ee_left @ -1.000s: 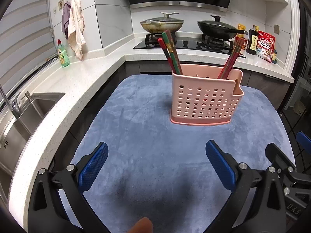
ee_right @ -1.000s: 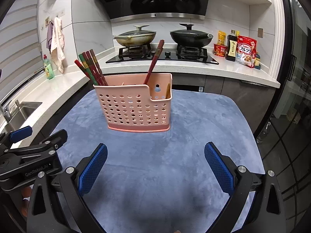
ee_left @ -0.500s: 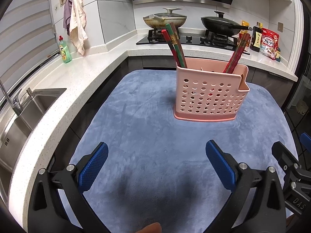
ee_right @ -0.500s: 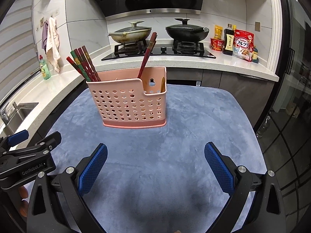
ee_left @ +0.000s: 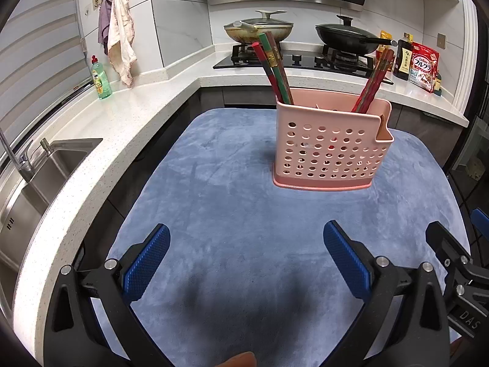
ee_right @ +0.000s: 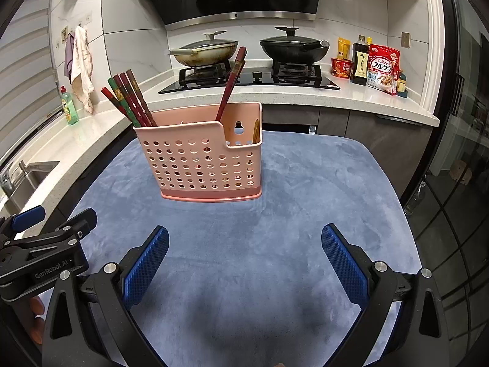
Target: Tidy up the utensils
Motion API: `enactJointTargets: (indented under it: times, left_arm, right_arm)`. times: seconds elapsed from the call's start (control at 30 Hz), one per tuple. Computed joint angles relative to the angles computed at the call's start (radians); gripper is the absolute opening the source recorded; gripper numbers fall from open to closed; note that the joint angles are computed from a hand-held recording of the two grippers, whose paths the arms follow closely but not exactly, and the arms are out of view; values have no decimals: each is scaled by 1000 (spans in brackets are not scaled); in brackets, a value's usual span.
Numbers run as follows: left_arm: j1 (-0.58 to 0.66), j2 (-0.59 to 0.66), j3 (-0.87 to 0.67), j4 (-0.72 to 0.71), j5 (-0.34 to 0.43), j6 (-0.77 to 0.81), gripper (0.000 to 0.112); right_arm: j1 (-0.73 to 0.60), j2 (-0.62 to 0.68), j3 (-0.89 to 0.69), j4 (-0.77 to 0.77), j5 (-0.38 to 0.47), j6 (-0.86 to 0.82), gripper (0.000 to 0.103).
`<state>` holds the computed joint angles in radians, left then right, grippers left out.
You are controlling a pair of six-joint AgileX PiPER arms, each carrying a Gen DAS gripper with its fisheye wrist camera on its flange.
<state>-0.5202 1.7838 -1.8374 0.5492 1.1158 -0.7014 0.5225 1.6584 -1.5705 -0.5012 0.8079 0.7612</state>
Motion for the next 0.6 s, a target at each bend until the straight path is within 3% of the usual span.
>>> enactJointTargets:
  times: [0.6]
  left_arm:
    - [11,-1,-17,-47,38,48,96]
  right_arm:
    - [-2,22,-69,55,63,-57,96]
